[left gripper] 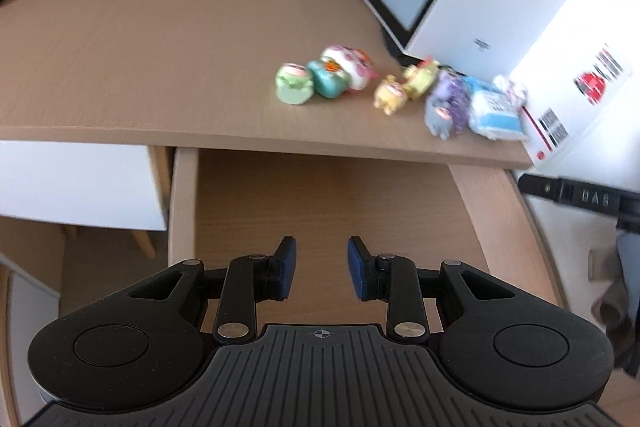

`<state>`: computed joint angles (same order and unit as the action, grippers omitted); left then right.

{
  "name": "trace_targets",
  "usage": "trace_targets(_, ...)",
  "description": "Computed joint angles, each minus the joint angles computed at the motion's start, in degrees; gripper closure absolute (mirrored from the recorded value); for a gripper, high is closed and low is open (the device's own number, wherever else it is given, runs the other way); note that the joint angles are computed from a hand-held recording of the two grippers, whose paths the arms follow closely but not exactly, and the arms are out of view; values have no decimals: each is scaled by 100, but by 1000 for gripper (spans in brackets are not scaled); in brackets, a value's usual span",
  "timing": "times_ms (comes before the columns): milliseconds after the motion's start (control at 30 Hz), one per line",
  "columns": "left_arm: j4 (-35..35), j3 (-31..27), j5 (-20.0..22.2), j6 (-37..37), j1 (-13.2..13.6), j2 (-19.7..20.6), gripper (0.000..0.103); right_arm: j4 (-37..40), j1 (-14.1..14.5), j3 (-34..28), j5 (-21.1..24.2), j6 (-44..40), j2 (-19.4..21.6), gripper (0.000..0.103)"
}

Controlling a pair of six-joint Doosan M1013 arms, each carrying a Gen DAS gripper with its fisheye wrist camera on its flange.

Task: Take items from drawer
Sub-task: 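Set the pink lace cloth beside the wipes packet with the right tool, then push the empty drawer closed with both tools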

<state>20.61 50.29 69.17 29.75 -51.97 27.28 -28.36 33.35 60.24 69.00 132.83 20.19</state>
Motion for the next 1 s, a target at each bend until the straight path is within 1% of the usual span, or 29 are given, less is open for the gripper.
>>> trace_targets(67,-39,-4,60,98,-32,22,72,-74,149,72,136,213,-56,18)
trace_targets(133,-125,66,7,23,-71,-13,72,-32,244,216,230,380,-178,17)
trace_targets(300,88,276,-126,-247,-293,-142,72,47,438,503,381,395,-366,17)
trace_targets(367,246,349,-141,-450,-415,-202,72,30,512,628,385,522,-453,17)
trace_targets(467,586,429,-80,-710,-649,-274,72,-118,668,905,249,721,-661,17)
trace_targets(567,755,473,111,-941,-896,-322,72,-182,816,1255,-4,847,-915,16)
trace_targets(667,868,470,420,-1107,-1158,-329,72,-149,936,1634,-277,845,-1174,16)
trace_targets(767,919,525,631,-1293,-1383,-352,72,-148,1067,1964,-396,887,-1393,16)
trace_targets(867,839,512,864,-1402,-1530,-316,72,-222,1224,2223,-395,1036,-1565,16)
trace_targets(933,734,500,1041,-1561,-1582,-278,72,-258,1296,2396,-420,1073,-1656,14)
trace_targets(1000,714,553,1086,-1736,-1634,-276,72,-285,1343,2561,-418,1105,-1718,13)
